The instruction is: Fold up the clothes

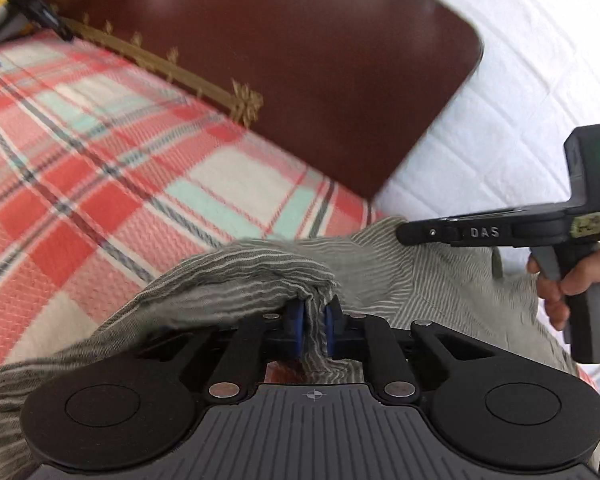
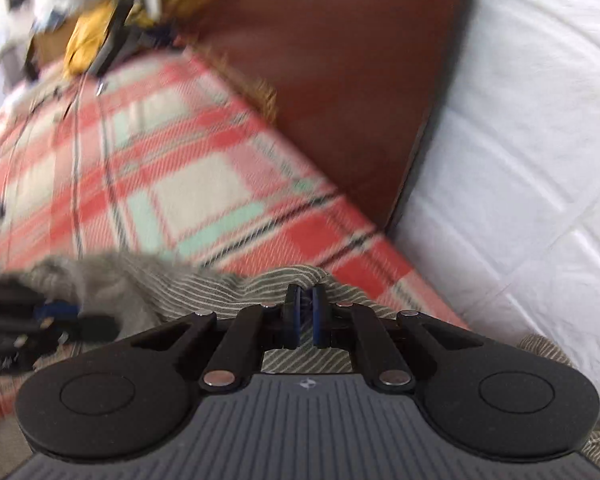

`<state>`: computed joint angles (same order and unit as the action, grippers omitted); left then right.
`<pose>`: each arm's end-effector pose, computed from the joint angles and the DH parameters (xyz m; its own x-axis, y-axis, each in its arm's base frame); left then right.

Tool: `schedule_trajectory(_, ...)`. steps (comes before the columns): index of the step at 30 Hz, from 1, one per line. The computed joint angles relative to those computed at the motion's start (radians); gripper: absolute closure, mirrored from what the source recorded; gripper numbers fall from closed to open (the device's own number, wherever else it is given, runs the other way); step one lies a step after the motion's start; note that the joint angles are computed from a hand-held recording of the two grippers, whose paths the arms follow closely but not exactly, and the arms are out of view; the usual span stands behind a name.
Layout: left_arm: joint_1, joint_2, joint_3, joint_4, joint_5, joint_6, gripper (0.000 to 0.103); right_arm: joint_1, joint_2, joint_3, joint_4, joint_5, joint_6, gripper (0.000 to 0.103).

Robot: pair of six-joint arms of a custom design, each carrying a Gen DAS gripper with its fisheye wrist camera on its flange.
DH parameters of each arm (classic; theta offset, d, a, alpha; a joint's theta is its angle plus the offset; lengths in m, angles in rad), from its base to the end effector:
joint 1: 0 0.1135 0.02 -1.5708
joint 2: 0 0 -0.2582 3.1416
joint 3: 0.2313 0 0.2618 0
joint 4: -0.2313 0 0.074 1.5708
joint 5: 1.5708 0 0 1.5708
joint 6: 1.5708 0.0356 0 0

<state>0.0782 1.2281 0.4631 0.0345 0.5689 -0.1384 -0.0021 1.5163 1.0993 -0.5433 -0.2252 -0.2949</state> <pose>0.2369 -0.0007 0.1541 -0.7049 -0.1718 -0.6881 0.2393 0.8557 -0.4588 0.3256 0.0073 0.2339 -0.7474 -0.2817 -0.6017 -0.3587 0.9334 0.0084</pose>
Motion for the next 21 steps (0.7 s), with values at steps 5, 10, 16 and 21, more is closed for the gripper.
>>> schedule_trajectory(5, -0.043, -0.009, 0.003, -0.041, -0.068, 0.067, 0.065, 0.070, 0.039, -0.035, 0.045, 0.152, 0.068, 0.092)
schedule_trajectory(10, 0.126, -0.174, -0.011, -0.232, 0.109, 0.139, 0.043, 0.099, -0.093, -0.086, 0.072, 0.172, 0.113, 0.043)
schedule_trajectory(16, 0.606, -0.507, -0.006, -0.741, 0.392, 0.648, 0.023, 0.173, -0.291, -0.146, -0.002, 0.040, 0.260, 0.041)
schedule_trajectory(21, 0.966, -0.530, 0.022, -0.957, 0.436, 1.197, 0.022, 0.377, -0.361, -0.165, -0.080, 0.038, 0.340, 0.040)
